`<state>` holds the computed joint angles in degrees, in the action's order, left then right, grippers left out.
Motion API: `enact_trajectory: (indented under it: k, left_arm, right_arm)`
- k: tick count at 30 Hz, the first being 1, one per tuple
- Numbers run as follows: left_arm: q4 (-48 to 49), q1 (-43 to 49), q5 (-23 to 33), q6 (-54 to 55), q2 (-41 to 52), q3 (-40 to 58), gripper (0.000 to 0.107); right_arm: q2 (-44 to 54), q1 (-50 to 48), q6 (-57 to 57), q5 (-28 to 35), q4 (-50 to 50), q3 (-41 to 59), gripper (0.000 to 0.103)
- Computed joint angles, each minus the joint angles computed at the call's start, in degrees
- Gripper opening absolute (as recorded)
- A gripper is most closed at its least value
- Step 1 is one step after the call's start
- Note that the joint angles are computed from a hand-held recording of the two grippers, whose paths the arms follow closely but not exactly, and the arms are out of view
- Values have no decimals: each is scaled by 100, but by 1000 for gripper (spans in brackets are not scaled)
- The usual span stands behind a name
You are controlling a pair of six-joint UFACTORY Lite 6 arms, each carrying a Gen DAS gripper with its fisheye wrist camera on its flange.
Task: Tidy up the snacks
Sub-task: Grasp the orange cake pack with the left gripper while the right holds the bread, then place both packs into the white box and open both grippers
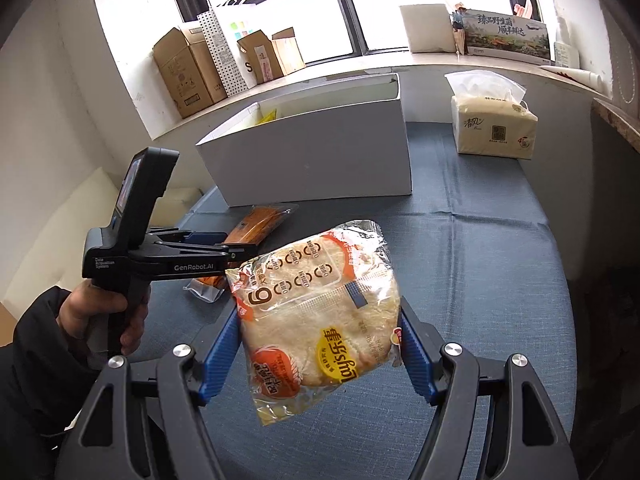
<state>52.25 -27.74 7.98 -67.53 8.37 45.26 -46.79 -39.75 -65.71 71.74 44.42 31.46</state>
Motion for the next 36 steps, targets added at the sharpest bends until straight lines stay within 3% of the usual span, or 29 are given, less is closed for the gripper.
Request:
enact_trajectory:
  k: [3, 9, 16, 20, 23, 27, 28, 30, 31, 32, 33, 36]
  left_arm:
    - [-121, -51, 70, 68, -916, -535, 59]
    - [-2230, 209, 379, 2429, -2278, -798, 59]
    - [-3651, 710, 954, 4244, -2117, 598, 59]
    - [-4488, 1109, 1099, 5334, -1156, 1981, 59]
    - [-4577, 1251, 1352, 5493, -32, 3355, 59]
    - [-4707, 1448, 1599, 5751, 1316, 5055, 61]
    - [-4809, 1485, 1655, 5860, 1634, 5460, 63]
    - [-4820, 1541, 1692, 5870, 2179, 6147, 78]
    - [-4722, 1559, 1746, 5779, 2426, 6448, 96]
    - [-4547, 1573, 1882, 5632, 2672, 6765, 103]
    - [-4582, 1607, 2059, 5712, 2889, 7053, 103]
    - [-5389, 1802, 2327, 6518, 3123, 7281, 103]
  right_arm:
    - [11, 180, 93, -104, 10, 38, 76]
    - [172, 697, 440, -433, 108, 199, 76]
    - [1152, 1779, 1038, -1249, 410, 1358, 76]
    - [2405, 2598, 1392, -2007, 465, 2670, 77]
    - [3858, 3104, 1963, -2387, 262, 4099, 77]
    - [5717, 3563, 2787, -2495, -313, 6125, 77]
    - [6116, 3645, 3020, -2483, -510, 6591, 77]
    - [6879, 3748, 3429, -2418, -765, 7498, 78]
    - [7289, 3782, 3607, -2286, -853, 8006, 83]
    - [7703, 3814, 3820, -2087, -998, 8566, 91]
    - [7973, 3911, 4217, -2054, -1382, 8956, 103]
    - [7984, 3952, 4341, -2242, -1522, 8961, 103]
